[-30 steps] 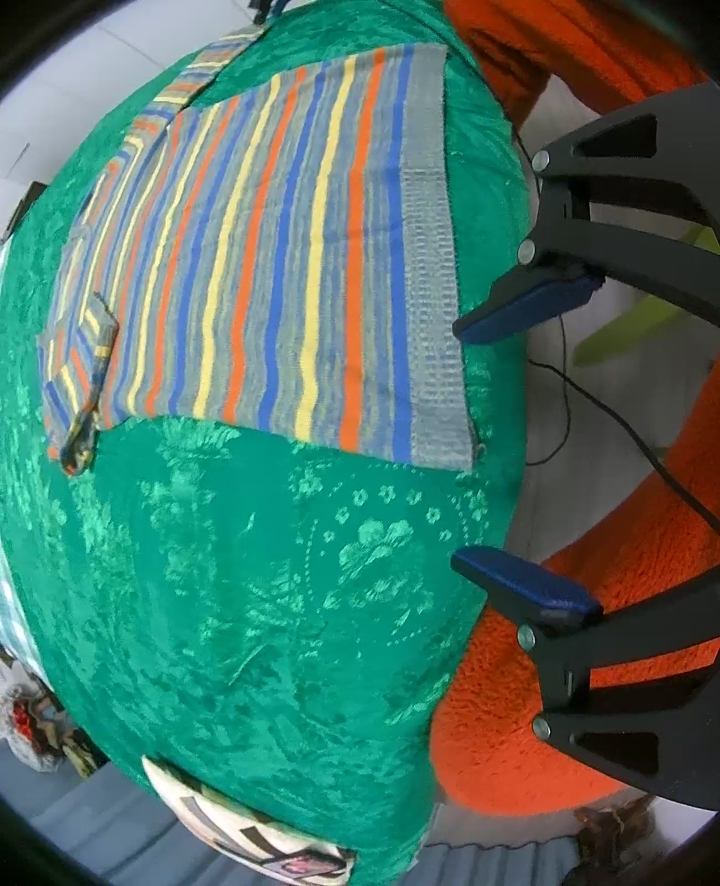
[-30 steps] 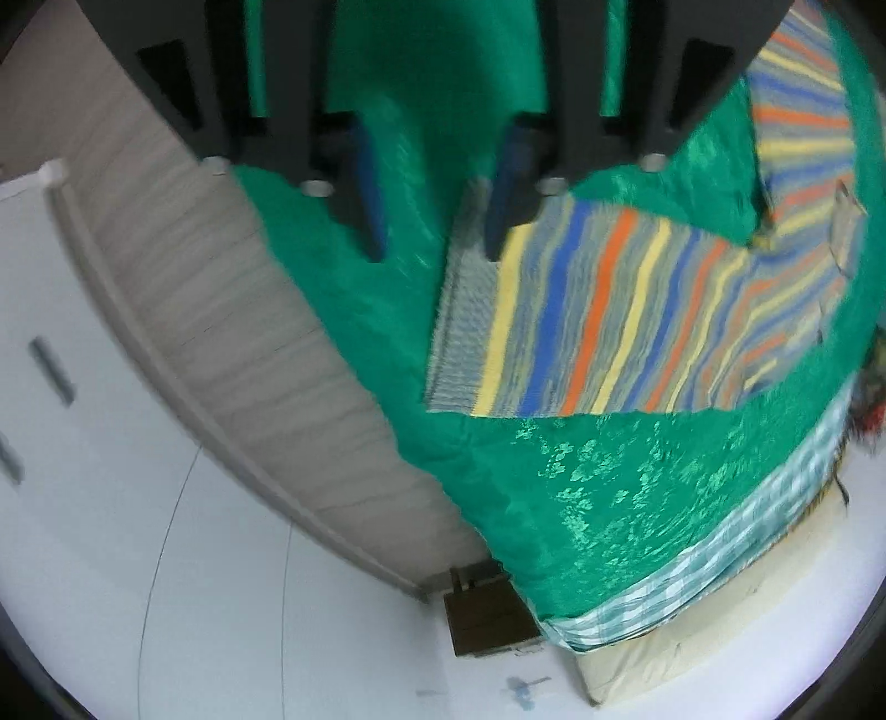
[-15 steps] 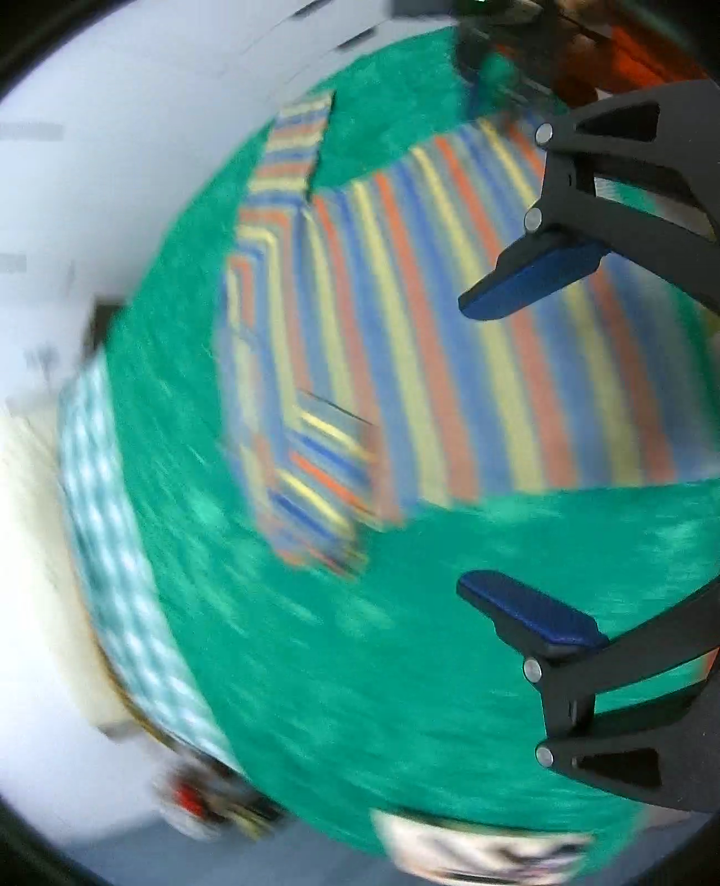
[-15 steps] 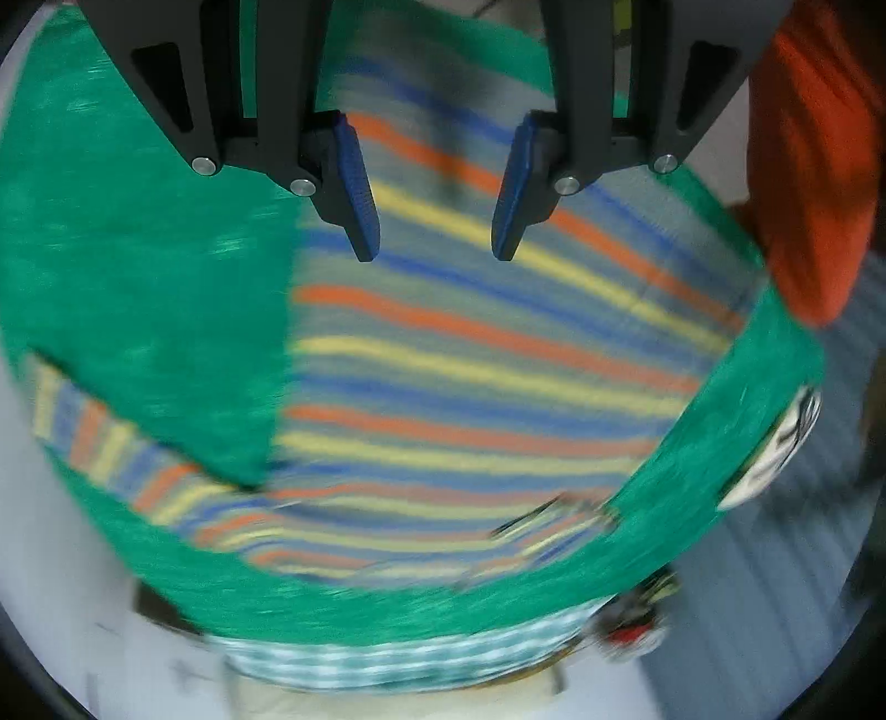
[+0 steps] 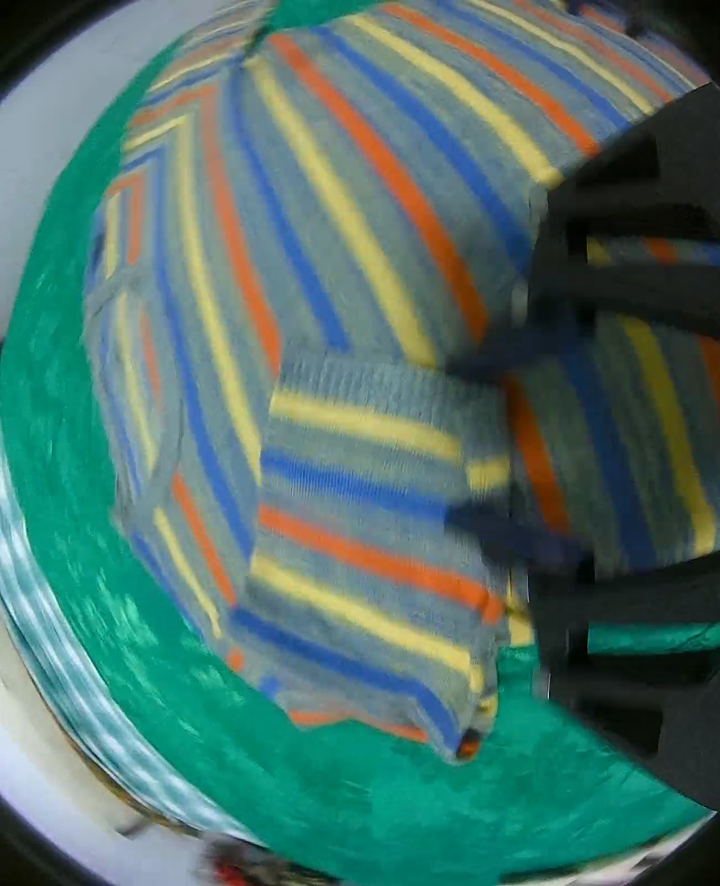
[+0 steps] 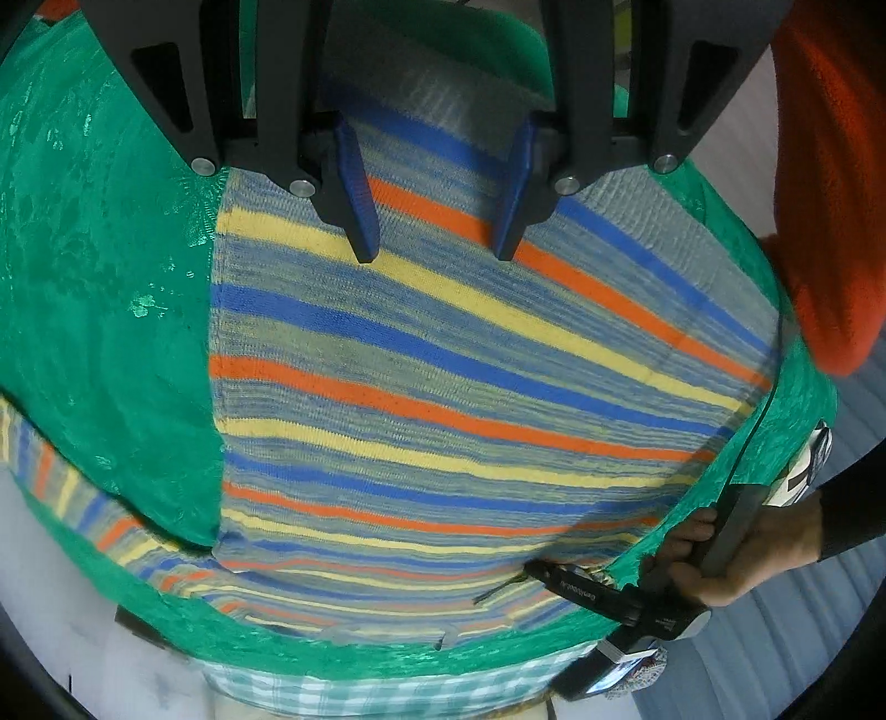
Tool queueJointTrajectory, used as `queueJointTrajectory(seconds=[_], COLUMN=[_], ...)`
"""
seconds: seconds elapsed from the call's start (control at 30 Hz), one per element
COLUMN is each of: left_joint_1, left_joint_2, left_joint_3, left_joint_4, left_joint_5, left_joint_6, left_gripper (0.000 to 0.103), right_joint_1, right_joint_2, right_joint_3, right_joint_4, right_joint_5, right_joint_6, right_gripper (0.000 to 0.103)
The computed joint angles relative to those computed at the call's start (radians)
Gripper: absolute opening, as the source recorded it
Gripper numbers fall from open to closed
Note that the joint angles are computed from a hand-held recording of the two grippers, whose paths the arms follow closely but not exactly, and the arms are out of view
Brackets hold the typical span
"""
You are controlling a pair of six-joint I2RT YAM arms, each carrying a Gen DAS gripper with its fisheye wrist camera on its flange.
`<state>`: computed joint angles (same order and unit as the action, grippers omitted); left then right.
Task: Fold small clothes
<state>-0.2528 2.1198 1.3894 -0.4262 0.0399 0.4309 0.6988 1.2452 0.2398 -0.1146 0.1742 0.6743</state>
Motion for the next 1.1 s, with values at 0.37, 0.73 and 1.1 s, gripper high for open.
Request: queueJointTrajectory(seconds=[0.37,0.73,1.1], left_joint_1=[0.579,0.660,0.669], left_joint_2=[0.143,0.235,0.270], left_joint_3=[0.521,0.506,0.492], left_joint_4=[-0.316,-0.324,-0.269], left_joint_5=[0.305,0.278,0.157], left_joint_6=[-0.503,-0.490,-0.442], left_gripper=[0.006,0.006,0.011], right_joint_1=[0.014,0.028,0.025], right_joint_2=[-0.023,0.037,0.041], right_joint_3=[-0.026,0.002,-0.005], right_joint_4=[0.009,0.026,0.037], right_joint_5=[0.011,0.030,0.035], right_joint_6=[0.009,0.015,0.005], right_gripper=[0.044,0.048,0.048])
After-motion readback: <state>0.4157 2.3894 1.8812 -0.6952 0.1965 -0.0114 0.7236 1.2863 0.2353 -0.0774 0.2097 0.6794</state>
